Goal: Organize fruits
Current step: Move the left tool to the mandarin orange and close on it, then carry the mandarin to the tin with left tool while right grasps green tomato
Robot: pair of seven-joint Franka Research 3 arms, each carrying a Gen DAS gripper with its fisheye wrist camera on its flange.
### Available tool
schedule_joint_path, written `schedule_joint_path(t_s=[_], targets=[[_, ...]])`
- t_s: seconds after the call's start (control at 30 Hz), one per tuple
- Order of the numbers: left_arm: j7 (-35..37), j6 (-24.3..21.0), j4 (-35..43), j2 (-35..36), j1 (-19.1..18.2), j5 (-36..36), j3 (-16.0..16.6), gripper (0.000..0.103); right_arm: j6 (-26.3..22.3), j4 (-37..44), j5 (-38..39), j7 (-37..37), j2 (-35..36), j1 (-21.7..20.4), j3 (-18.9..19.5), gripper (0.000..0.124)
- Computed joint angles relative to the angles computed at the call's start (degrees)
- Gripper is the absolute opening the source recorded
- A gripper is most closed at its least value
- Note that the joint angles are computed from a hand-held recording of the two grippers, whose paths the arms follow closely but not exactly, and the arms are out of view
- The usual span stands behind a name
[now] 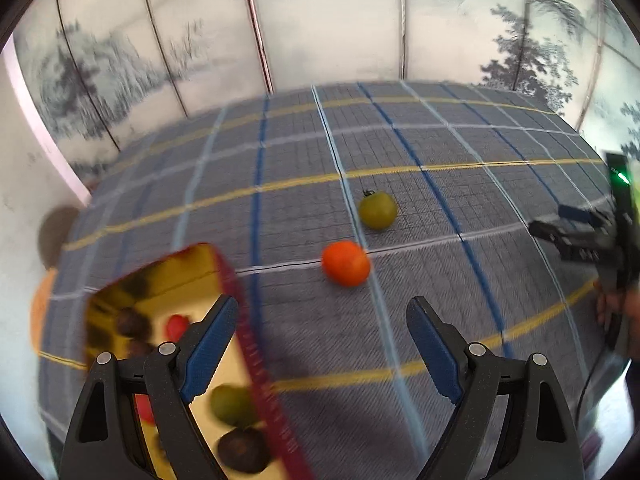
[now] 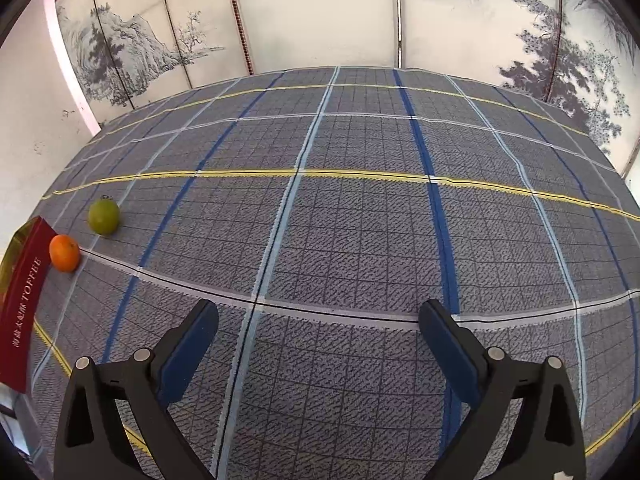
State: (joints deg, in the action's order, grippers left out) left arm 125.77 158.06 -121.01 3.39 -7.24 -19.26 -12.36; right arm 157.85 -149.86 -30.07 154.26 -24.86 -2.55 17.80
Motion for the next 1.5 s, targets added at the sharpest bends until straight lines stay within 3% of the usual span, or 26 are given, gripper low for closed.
schedule_joint_path(t_s=[0.23, 0.43, 0.47, 0.5, 0.53, 0.67, 0.73, 0.83, 0.9, 0.97, 1.13, 1.23, 1.4, 1.5], targets=[[-16.3, -3.4, 9.9, 9.9, -1.4, 12.3, -0.1, 0.086, 5.2, -2.3, 2.0, -0.6, -1.2, -0.8, -0.3, 0.1], [-23.4, -4.4, 12.8, 13.5, -1.3, 18.4, -1.0, 0.084, 7.5, -2.9, 4.9, -3.4, -1.3, -1.9, 0.7, 0.1], [-23.0, -4.0, 12.7, 13.7, -0.9, 18.3, -1.6, 0.072, 7.7, -3.0, 5.4, -3.7, -1.3, -2.1, 0.9, 0.1], [-23.0, -3.9, 12.7, 14.1, -0.7, 18.7, -1.8, 0.039, 7.8, -3.0, 5.7, -4.0, -1.3, -2.3, 1.2, 0.1], [-23.0, -6.1, 14.1, 15.1, -0.3, 17.9, -2.3, 0.039, 7.8, -3.1, 6.1, -4.3, -1.4, -2.5, 1.4, 0.1], [-22.3, -5.1, 11.4, 12.8, 2.7, 10.9, -4.7, 0.038, 8.0, -3.2, 7.3, -5.3, -1.5, -3.2, 2.0, 0.101], [-18.7, -2.6, 7.5, 9.2, 4.1, 6.3, -6.1, 0.038, 8.1, -3.2, 7.7, -5.5, -1.5, -3.5, 2.4, 0.101], [-10.6, -3.0, 3.6, 4.1, 5.8, -4.4, -7.3, 0.038, 7.3, -2.9, 7.7, -5.7, -1.5, -4.0, 3.2, 0.101], [-5.9, -4.0, 1.3, 0.7, 5.9, -10.7, -6.7, 0.038, 9.5, -2.9, 6.8, -5.7, -1.3, -4.3, 3.7, 0.098], [-1.3, -5.9, -0.9, -2.6, 5.5, -16.5, -5.3, 0.038, 16.7, -2.9, 7.4, -7.9, 0.1, -3.4, 3.0, 0.095], [3.8, -7.4, -6.0, -9.1, 2.8, -21.4, -0.9, 0.038, 22.6, 5.9, 11.7, -20.7, 11.5, 4.2, -1.3, 0.095], [5.8, -5.8, -9.5, -12.9, 0.8, -22.1, 1.6, 0.039, 21.7, 12.8, 14.3, -27.6, 18.5, 6.9, -2.2, 0.093], [7.5, -3.3, -13.9, -18.0, -2.2, -22.5, 6.1, 0.039, 15.6, 23.7, 4.9, -22.7, 27.4, 9.4, -4.2, 0.086], [7.5, -0.9, -16.3, -20.3, -3.8, -22.2, 8.7, 0.039, 12.4, 26.9, 7.0, -24.9, 30.1, 11.5, -5.9, 0.08]])
